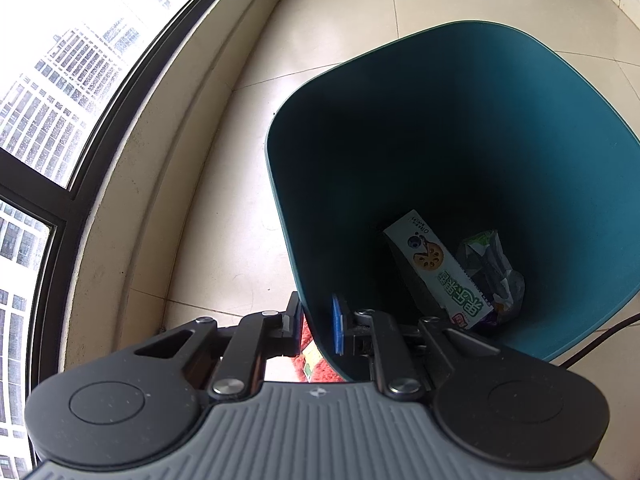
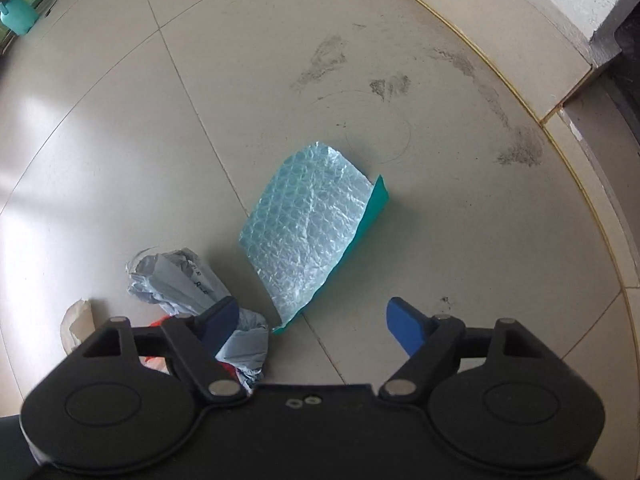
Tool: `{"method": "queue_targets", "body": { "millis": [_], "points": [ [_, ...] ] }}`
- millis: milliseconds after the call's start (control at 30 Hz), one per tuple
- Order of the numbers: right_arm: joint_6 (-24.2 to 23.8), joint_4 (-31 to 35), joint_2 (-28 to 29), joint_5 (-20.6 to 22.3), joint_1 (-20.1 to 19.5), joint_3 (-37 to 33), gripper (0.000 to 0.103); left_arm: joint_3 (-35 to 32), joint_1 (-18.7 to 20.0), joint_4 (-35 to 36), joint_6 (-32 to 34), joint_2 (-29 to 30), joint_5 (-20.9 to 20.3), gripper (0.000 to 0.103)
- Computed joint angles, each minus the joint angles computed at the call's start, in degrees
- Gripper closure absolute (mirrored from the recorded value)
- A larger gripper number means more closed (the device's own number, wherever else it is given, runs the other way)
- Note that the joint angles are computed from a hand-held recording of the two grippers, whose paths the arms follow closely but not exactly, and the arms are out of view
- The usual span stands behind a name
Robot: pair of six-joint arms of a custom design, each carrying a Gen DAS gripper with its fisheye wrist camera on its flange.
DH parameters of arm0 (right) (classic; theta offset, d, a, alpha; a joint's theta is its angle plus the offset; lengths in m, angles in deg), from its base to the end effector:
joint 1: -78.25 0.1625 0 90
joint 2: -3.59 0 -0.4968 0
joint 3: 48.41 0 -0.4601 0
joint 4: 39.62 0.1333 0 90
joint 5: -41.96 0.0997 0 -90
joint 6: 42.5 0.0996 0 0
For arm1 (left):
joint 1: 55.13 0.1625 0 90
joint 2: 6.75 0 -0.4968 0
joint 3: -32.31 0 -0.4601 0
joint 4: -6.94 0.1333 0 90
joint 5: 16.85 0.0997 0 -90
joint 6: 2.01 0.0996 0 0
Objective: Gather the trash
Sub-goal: 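Return the right tool to the pile and grasp the teal bubble wrap, then carry the teal bubble wrap toward the bin held by the left tool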
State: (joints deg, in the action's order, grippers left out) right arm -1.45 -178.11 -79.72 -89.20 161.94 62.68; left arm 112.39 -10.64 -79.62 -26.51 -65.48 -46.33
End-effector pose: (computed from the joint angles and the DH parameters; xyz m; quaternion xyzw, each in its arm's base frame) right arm 0.0031 -0.5886 0.4066 -0.4277 -0.8180 0.2638 0.2798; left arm -0.3854 -0.6870 0.3333 0.2602 0.8098 -0.1305 0.5095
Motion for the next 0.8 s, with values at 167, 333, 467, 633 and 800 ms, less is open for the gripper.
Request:
{"method": "queue_targets", "body": {
  "millis": [167,333,467,633,800],
  "points": [
    [1.43,-2.42,2.37,1.92,-1.13,0.03,0.053,-0.01,-0.01,0.75,-0.55,0.34,0.64,0.088],
    [3.15,-0.42,3.79,-0.54,-1.03,-0.37,0.092,0.78,-0.07,-0.37,0.38,0.1,0.82,0.088],
    [1.65,-0.96,3.4,-2.48,0.13,-0.23,0.102,1.18,-0.13,-1.22,1.08,-0.17,0.84,0.088],
    [-0.21,2.51,2.47,-5.15,2.91,-1.54,0.102,1.36,-0.23,-1.43,1.13,-0.31,0.99,0.088],
    [-1.05,5.8,0.67,-6.66,5.99,-2.8,0.102,1.36,-0.26,-1.42,0.88,-0.31,1.05,0.088]
  ]
}}
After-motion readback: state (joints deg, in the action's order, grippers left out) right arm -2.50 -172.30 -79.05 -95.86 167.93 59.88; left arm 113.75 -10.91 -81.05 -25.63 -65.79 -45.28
